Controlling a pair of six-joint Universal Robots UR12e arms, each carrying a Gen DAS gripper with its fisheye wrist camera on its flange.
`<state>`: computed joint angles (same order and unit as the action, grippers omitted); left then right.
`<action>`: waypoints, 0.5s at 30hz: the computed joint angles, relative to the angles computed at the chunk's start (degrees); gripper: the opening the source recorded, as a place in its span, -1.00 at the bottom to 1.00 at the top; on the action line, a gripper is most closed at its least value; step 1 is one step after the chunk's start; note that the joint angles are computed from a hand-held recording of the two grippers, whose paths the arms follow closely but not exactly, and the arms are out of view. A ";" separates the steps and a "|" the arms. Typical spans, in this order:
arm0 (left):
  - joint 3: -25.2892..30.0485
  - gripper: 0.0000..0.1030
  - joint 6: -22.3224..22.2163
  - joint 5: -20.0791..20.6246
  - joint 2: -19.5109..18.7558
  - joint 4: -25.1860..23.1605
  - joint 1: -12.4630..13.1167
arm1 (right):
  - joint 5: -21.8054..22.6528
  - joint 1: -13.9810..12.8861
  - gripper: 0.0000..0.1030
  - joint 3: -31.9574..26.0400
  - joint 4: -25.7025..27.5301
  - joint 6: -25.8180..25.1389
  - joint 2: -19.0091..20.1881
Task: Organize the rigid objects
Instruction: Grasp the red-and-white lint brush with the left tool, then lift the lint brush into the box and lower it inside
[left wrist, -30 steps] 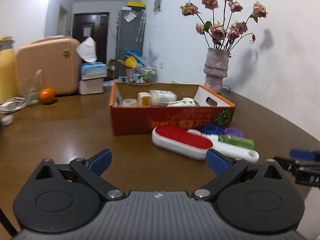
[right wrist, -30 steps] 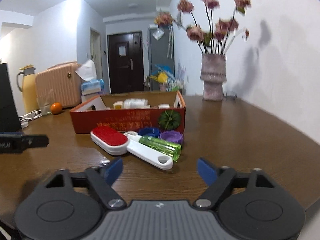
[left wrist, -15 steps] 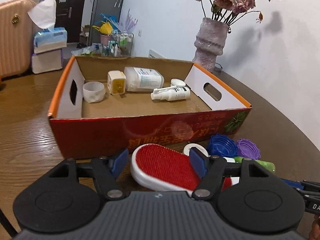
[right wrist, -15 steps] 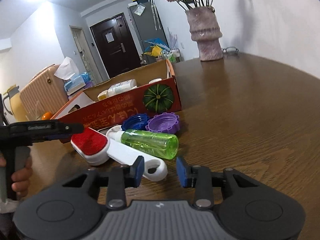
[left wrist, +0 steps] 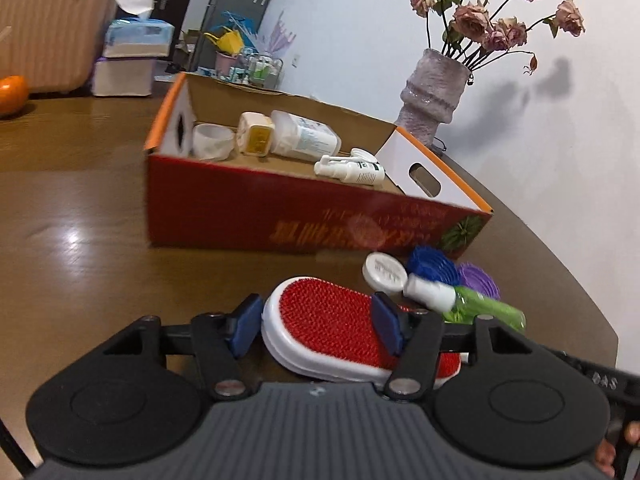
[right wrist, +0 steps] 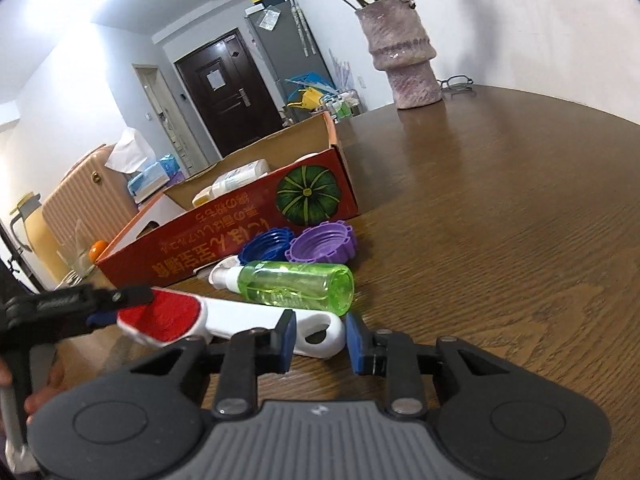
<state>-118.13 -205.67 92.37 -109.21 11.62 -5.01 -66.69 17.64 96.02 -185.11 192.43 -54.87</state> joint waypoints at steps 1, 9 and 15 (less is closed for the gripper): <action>-0.83 0.15 -0.61 0.93 0.70 -0.07 -0.42 | 0.16 0.04 -0.49 -0.03 0.75 -0.87 -0.19; -7.76 0.10 -5.20 5.84 5.75 1.59 -3.28 | 1.68 0.44 -0.49 3.35 1.68 -2.99 -2.80; -11.75 0.07 -7.42 7.93 8.87 2.45 -4.89 | 2.68 0.64 -0.51 6.40 1.52 -3.97 -5.13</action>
